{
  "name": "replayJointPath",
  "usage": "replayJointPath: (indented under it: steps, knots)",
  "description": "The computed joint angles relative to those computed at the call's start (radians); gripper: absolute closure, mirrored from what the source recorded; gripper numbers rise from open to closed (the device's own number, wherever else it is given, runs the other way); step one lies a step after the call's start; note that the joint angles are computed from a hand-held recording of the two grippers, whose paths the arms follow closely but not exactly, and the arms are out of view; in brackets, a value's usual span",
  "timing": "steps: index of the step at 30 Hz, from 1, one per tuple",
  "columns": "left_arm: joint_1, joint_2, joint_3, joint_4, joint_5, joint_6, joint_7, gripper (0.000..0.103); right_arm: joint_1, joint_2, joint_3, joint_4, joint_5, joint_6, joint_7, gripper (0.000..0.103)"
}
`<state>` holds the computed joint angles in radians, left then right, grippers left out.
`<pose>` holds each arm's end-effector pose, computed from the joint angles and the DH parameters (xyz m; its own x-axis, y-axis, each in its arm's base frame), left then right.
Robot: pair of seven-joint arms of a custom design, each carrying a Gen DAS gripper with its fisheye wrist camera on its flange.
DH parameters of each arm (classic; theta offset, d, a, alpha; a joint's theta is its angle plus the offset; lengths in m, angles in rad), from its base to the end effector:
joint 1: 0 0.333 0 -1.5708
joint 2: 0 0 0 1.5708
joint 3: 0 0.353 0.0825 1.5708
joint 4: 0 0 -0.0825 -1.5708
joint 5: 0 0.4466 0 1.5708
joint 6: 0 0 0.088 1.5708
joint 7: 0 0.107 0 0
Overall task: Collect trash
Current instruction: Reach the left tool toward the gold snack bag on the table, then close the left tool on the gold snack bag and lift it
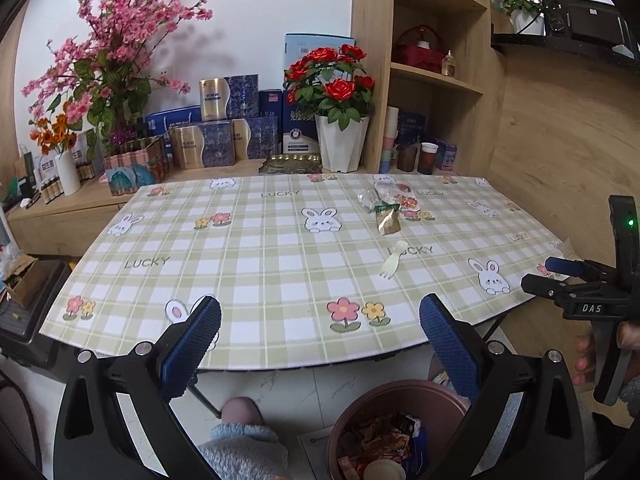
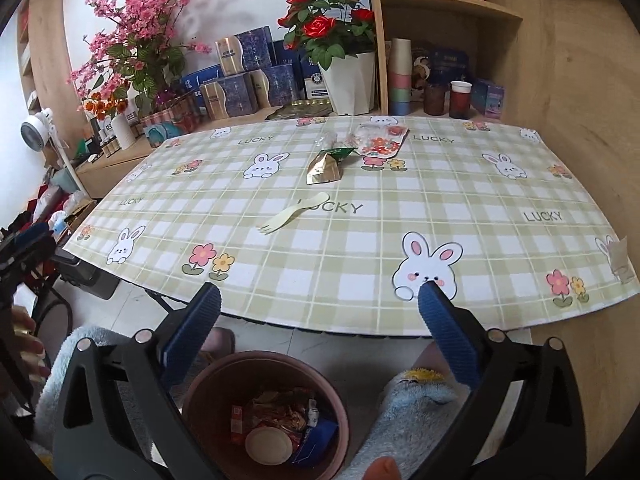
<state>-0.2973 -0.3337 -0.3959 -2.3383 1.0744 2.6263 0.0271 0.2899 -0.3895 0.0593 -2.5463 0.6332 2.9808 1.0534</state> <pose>0.3909 -0.3688 0.5166 -0.0113 -0.9994 0.0331 -0.5363 -0.0219 -0.8438 0.4748 0.1305 0.4939 0.3346 -0.9344 -0.1220 -0.6530 -0.1366 -0.7449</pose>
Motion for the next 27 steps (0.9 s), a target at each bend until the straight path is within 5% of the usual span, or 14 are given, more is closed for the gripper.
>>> replayJointPath:
  steps: [4, 8, 11, 14, 19, 27]
  knots:
    - [-0.004, 0.060, 0.022, 0.051, -0.036, 0.011, 0.072, 0.006, -0.008, 0.030, -0.010, 0.021, -0.004, 0.024, -0.001, 0.006]
    - [-0.025, 0.157, 0.086, 0.110, -0.204, 0.112, 0.212, 0.006, 0.007, 0.084, -0.051, 0.063, 0.041, 0.024, -0.035, 0.006]
    - [-0.029, 0.242, 0.100, 0.185, -0.292, 0.109, 0.305, 0.006, 0.026, 0.137, -0.092, 0.111, 0.103, -0.004, -0.102, 0.006]
    - [-0.030, 0.348, 0.111, 0.287, -0.329, 0.109, 0.386, 0.006, -0.030, 0.193, -0.058, 0.151, 0.063, -0.009, -0.074, 0.006]
    - [-0.049, 0.551, 0.134, 0.517, -0.331, 0.044, 0.498, 0.006, -0.080, 0.286, -0.040, 0.225, -0.002, 0.020, -0.040, 0.006]
    - [-0.082, 0.954, 0.140, 1.019, -0.570, -0.115, 0.816, 0.014, -0.111, 0.415, -0.046, 0.343, -0.061, 0.032, 0.019, 0.006]
